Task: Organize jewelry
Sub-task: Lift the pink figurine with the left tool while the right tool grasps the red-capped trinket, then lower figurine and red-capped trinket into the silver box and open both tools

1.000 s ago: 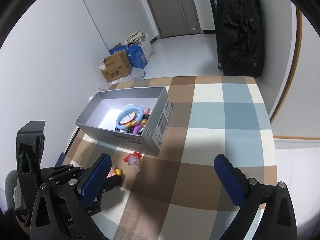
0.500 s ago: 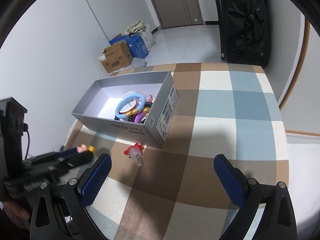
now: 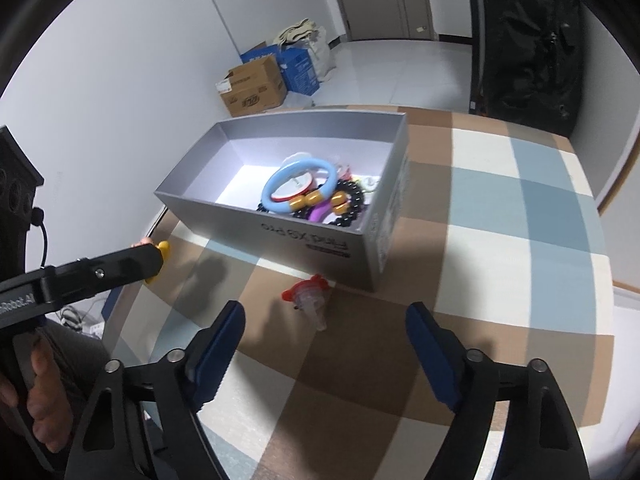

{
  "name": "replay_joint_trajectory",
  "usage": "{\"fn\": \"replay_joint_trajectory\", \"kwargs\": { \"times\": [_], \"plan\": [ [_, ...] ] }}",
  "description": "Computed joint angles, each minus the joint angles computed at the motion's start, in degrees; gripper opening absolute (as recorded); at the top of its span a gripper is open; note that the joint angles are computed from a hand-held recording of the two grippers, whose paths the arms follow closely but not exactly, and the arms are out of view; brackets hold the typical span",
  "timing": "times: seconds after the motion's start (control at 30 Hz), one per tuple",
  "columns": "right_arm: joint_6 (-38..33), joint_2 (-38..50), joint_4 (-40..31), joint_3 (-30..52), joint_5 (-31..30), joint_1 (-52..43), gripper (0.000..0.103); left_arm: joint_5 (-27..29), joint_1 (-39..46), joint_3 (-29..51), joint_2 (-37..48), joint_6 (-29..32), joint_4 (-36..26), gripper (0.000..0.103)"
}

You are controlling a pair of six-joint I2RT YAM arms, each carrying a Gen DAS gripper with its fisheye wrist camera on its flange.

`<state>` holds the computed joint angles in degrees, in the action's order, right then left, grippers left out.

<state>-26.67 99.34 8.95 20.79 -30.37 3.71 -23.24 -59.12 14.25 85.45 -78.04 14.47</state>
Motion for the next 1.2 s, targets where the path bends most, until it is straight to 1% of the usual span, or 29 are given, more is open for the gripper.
{"fn": "replay_joint_trajectory", "kwargs": {
  "times": [0.07,0.1,0.13,0.17,0.4,0.5,0.6,0.67,0.8,0.9,0.93,1.2],
  "plan": [
    [0.64,0.89,0.35,0.31,0.6,0.9,0.07,0.23,0.27,-0.28,-0.38,0.48,0.18,0.031],
    [0.98,1.3,0.8,0.33,0.9,1.36,0.062,0.25,0.25,-0.64,-0.79,0.45,0.21,0.031],
    [1.17,1.63,1.41,0.25,1.32,1.64,0.058,0.36,0.41,-0.87,-0.99,0.51,0.38,0.031],
    [1.54,1.91,1.87,0.25,1.88,2.19,0.057,0.53,0.63,-1.17,-1.22,0.57,0.64,0.031],
    [2.91,2.01,3.78,-0.62,3.72,5.11,0.033,1.04,1.29,-2.53,-2.37,0.03,1.77,0.031],
    [3.71,1.99,4.78,-1.17,5.04,6.12,0.032,1.21,1.33,-3.0,-2.58,-0.28,2.76,0.031],
    [3.97,1.95,5.04,-1.37,5.12,6.11,0.024,1.44,1.49,-3.05,-2.72,-0.06,2.9,0.031],
    [3.83,1.66,4.58,-1.42,4.82,5.86,0.024,1.58,1.58,-3.06,-2.72,0.25,3.03,0.031],
    [3.61,1.87,5.02,-1.39,5.24,6.0,0.019,1.57,1.63,-3.21,-2.69,0.38,3.41,0.031],
    [4.15,1.51,5.12,-1.62,5.07,6.29,0.019,0.95,1.11,-3.44,-3.09,0.37,3.95,0.031],
    [3.98,1.11,4.8,-1.66,4.6,6.01,0.017,0.68,0.95,-3.3,-3.23,0.39,3.6,0.031],
    [4.56,-2.58,3.73,-2.85,1.91,7.11,0.017,-0.72,0.68,-1.99,-3.18,0.79,2.18,0.031]
  ]
}}
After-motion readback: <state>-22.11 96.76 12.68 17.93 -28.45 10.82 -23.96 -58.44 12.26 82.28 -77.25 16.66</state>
